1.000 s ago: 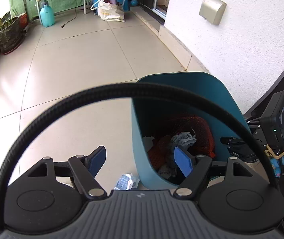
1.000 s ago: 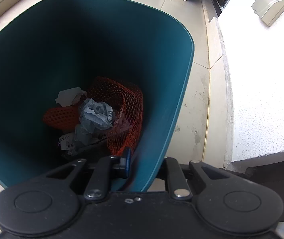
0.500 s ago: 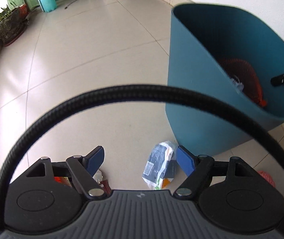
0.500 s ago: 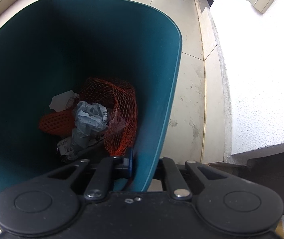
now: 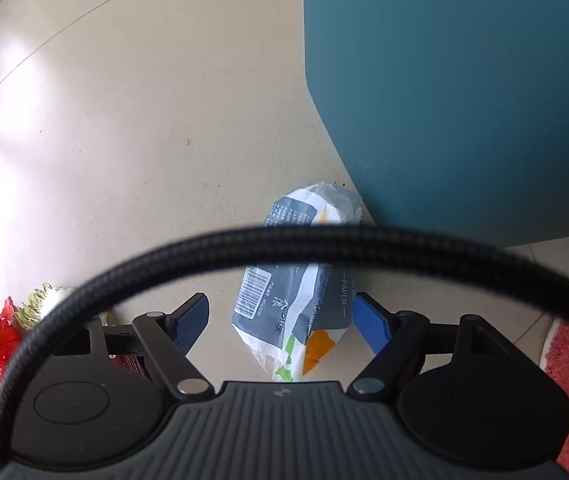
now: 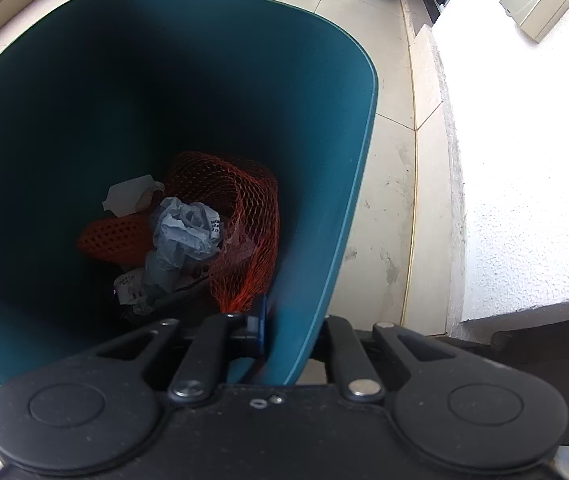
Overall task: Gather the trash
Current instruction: 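Withdraw the left tool from the bin toward the white printed snack bag, then grasp the white printed snack bag with the left tool and lift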
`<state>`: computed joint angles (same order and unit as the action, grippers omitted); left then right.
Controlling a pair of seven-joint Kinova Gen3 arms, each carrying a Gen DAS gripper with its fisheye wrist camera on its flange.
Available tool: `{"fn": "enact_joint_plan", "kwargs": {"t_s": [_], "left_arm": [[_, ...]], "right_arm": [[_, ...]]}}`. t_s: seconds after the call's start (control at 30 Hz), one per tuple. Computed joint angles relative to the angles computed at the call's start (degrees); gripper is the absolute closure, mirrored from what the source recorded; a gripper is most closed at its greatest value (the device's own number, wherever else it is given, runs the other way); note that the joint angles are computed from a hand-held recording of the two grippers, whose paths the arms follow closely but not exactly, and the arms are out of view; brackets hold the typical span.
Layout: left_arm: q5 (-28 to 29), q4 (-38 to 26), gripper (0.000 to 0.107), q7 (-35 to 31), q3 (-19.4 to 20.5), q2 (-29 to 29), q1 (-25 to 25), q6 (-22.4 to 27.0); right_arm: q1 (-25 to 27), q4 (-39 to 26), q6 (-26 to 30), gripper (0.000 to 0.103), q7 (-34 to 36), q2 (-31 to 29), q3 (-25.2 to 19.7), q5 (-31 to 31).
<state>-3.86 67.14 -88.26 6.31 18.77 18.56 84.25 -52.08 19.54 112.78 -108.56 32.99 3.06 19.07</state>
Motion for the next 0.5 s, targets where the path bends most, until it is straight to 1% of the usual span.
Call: {"fn": "enact_joint_plan", "kwargs": {"t_s": [0.03, 0.17, 0.2, 0.23, 0.27, 0.3, 0.33, 0.4, 0.43, 0.5], "left_arm": [[0.0, 0.3, 0.029, 0.1, -0.1, 0.3, -0.1, -0.1], [0.2, 2.2, 0.031, 1.4, -0.7, 0.5, -0.8, -1.5], [0.5, 2.3, 0.042, 1.6, -0.7, 0.5, -1.1, -1.5], [1.1, 2.2, 0.055, 1.7, -0.6, 0.7, -1.5, -1.1], [1.2, 2.0, 0.06, 1.9, -0.7, 0.8, -1.6, -0.6], [1.2, 2.0, 0.071, 2.0, -0.6, 0.6, -1.7, -0.5], [1.3, 2.0, 0.086, 1.9, -0.6, 0.4, -1.8, -0.5], [1.4, 1.3, 0.095, 2.3, -0.6, -0.2, -2.0, 0.4], [1.0, 1.2, 0.098, 2.6, -0.7, -0.6, -1.9, 0.4], [0.5, 1.1, 0.099, 2.7, -0.8, -1.9, -2.1, 0.7]], "right_arm": [[0.1, -1.0, 0.5, 0.093, 0.4, 0.4, 0.0, 0.0], [0.1, -1.3, 0.7, 0.093, 0.6, 0.5, 0.2, -0.3], [0.1, -1.3, 0.6, 0.093, 0.5, 0.5, 0.2, -0.4], [0.1, -1.2, 0.6, 0.093, 0.4, 0.4, 0.2, -0.4], [0.1, -1.5, 0.7, 0.093, 0.3, 0.5, 0.3, -0.4], [0.1, -1.9, 1.0, 0.093, 0.3, 0.7, 0.4, -0.4], [0.1, -2.1, 1.1, 0.093, 0.3, 0.8, 0.5, -0.4], [0.0, -2.3, 1.3, 0.093, 0.2, 0.9, 0.6, -0.4], [0.0, -2.4, 1.3, 0.093, 0.2, 1.0, 0.6, -0.4], [0.1, -2.1, 1.0, 0.093, 0.0, 0.8, 0.6, -0.5]]}}
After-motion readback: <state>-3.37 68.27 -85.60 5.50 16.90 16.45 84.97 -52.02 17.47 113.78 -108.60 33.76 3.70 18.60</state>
